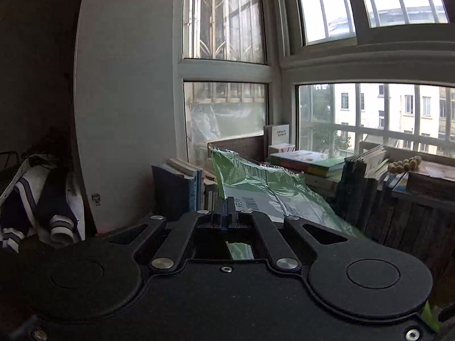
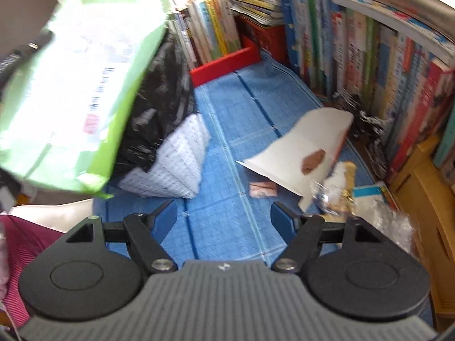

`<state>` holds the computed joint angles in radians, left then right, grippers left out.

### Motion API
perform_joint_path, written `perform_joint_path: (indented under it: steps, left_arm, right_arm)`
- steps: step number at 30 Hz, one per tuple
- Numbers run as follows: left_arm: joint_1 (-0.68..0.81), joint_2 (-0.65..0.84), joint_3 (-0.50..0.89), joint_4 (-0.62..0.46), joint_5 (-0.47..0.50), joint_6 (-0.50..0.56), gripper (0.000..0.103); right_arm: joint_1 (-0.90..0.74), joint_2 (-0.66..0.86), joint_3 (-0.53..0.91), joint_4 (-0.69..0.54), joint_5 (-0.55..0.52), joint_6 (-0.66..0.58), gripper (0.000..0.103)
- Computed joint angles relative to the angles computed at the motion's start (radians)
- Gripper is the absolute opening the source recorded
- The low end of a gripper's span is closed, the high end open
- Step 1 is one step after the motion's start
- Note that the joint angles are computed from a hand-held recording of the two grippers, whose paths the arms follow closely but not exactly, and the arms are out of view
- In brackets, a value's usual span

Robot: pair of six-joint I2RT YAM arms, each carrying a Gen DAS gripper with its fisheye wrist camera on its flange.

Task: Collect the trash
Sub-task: 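Lower the green bag into the bin and open the right gripper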

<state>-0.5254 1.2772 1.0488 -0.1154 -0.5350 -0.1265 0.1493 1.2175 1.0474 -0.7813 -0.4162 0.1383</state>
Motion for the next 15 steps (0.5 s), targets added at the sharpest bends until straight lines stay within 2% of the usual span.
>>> perform_joint_path:
  steps: [3,5,10,15]
  left_arm:
    - [0.027,0.076,0.049,-0.128,0.001,-0.041,0.000]
    - [0.041,0.108,0.060,-0.170,0.005,-0.057,0.000]
    - [0.046,0.135,0.058,-0.214,0.008,-0.050,0.000]
    - [0.053,0.159,0.084,-0.254,0.008,-0.056,0.000]
  right_arm:
    - [0.034,0.001,0.027,0.018,-0.024,0.025,0.083]
    - [0.050,-0.003,0.047,0.033,-0.033,0.044,0.083]
    - [0.068,0.009,0.131,0.060,-0.087,0.081,0.081]
    - [0.115,0.037,0.226,0.078,-0.065,0.090,0.078]
